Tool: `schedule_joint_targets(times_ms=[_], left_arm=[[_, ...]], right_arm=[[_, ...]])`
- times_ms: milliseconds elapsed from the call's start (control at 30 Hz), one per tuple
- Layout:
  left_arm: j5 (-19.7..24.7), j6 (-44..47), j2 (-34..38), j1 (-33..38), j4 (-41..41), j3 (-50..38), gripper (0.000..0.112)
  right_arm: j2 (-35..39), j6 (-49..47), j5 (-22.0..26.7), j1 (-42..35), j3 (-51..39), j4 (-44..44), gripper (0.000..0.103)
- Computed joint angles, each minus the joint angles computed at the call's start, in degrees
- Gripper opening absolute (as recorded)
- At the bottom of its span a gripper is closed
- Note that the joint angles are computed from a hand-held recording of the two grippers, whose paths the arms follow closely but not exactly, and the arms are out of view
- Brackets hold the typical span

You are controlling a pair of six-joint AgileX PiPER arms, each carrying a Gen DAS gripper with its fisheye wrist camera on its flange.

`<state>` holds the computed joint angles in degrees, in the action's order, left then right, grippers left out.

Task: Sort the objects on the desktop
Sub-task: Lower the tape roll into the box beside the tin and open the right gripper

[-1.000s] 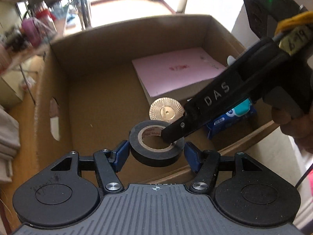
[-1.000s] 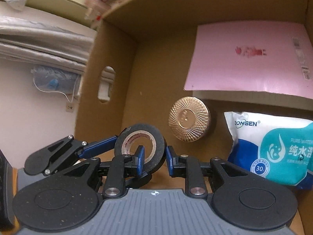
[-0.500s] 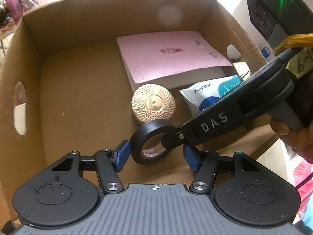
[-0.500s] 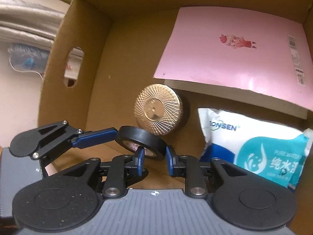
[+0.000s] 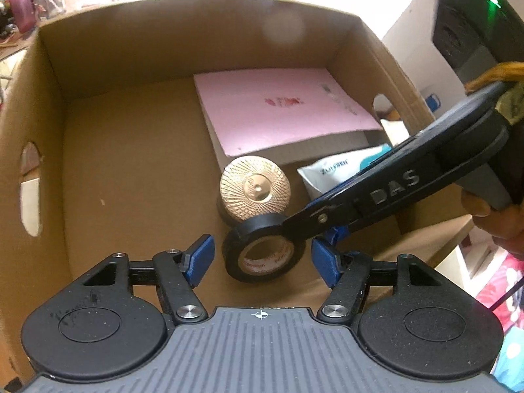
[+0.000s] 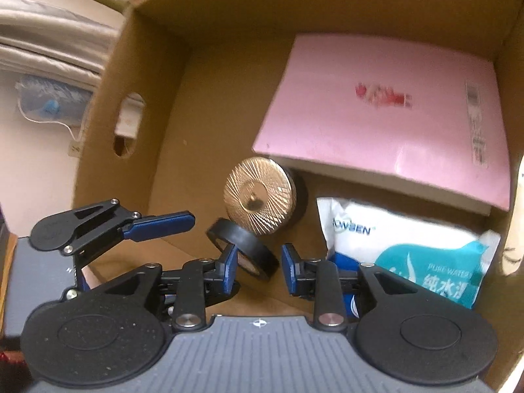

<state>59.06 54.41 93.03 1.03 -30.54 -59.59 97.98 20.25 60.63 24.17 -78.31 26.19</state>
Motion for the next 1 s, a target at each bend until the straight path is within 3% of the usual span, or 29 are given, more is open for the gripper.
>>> schedule_joint_targets(times_ms=[300,567,700,733,800,867,1000], left_arm=[[-0.5,0.4,0.0,1.6,0.1,-0.8,0.067],[-1.2,1.7,0.0,1.6,-0.1,0.2,0.068],[-1.5,2.0,-0.4,1.6,0.4,0.5,0.068],[-1.6,2.3,-0.7,1.7,0.5,0.7,0.068],[-1.2,2.8,-1.3,2.4,0.2,0.8,0.07],[-0.6,3.3,-1.9,3.5,-0.3,0.6,0.072],[0.7,3.7,-3.4,5.7,-0.9,0.0,0.074]], right_arm=[[-2.4,-1.2,-6.6,2.4,4.5,-1.2,0.03],[0.8,2.2,-4.5,4.7,0.8,-4.9,0.029],[2.3,0.1,-3.7,1.5,0.8,-0.4,0.028],[2.6,0.5,-3.1,1.2,0.8,-0.1,0.02],[4.8,1.3,-2.1,1.1,-0.3,0.8,0.017],[5.0,3.2,-1.5,1.9,-0.4,-1.5,0.006],[4.2,4.4,-1.3,2.0,-1.0,-2.6,0.006]])
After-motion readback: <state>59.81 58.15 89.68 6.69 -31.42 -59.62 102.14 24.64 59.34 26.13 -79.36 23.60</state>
